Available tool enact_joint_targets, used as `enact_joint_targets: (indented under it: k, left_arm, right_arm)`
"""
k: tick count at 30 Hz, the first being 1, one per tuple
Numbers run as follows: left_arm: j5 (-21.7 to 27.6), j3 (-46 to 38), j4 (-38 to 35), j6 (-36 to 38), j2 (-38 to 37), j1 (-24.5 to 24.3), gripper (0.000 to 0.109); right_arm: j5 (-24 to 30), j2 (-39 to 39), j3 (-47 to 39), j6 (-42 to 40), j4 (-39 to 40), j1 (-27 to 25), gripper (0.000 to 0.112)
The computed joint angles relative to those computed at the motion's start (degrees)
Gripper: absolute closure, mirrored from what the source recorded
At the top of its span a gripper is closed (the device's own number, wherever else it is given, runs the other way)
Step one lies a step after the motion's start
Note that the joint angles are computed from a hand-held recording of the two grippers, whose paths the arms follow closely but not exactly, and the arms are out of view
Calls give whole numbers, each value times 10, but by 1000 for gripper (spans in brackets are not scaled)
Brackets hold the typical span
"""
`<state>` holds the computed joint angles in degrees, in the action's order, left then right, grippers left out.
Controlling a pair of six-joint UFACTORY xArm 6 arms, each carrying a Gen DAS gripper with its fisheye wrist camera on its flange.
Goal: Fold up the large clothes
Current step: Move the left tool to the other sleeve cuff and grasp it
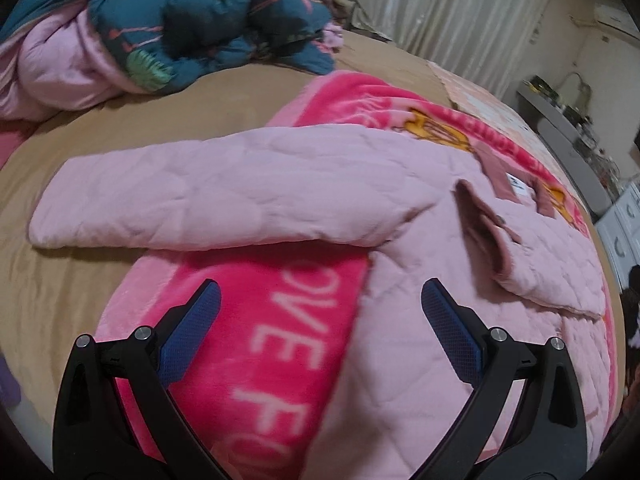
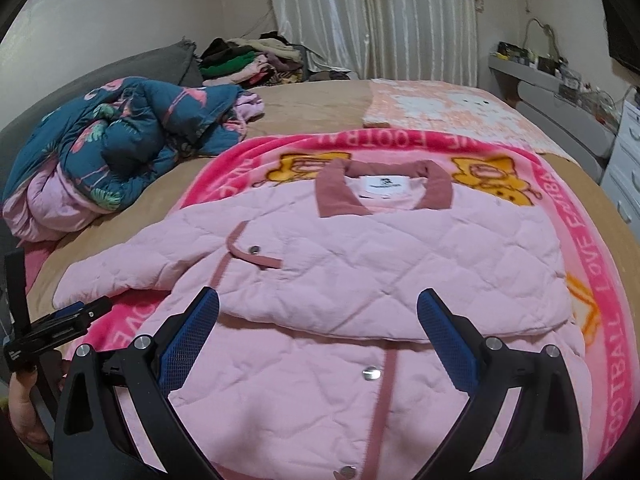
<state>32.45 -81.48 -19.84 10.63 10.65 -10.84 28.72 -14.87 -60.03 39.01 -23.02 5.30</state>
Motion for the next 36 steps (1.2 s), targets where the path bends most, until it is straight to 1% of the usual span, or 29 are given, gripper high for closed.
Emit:
enact_joint_targets:
  k: [3, 6, 15, 21, 24, 26, 27, 33, 36]
  left_arm:
    - [-7, 2, -5, -2, 4, 12, 15]
    - [-3, -5, -20, -2, 13, 28, 15]
    - [-8, -16, -37, -13, 34, 70, 15]
    - [-9, -30, -53, -17, 48, 93, 15]
    - [-9, -37, -72, -19, 58, 104, 15]
    - [-9, -42, -73, -29, 66, 110, 15]
    - [-7, -46, -73, -34, 70, 114, 15]
    - [12, -70, -138, -35, 103, 138, 15]
    - [19, -82, -137, -54, 117, 145, 15]
  right_arm:
    - [4, 15, -18, 8, -22, 16, 13]
    - [10, 33, -37, 12, -36, 31, 13]
    - [5, 101, -96, 0, -31, 69, 13]
    - [8, 160, -154, -32, -14, 94, 13]
    - [13, 190, -184, -45, -11, 108, 13]
    - [16, 208, -202, -57, -7, 116, 13]
    - [18, 218, -213, -63, -3, 121, 13]
    - [28, 267, -261, -92, 17, 144, 13]
    - [41, 297, -294, -117, 26, 156, 13]
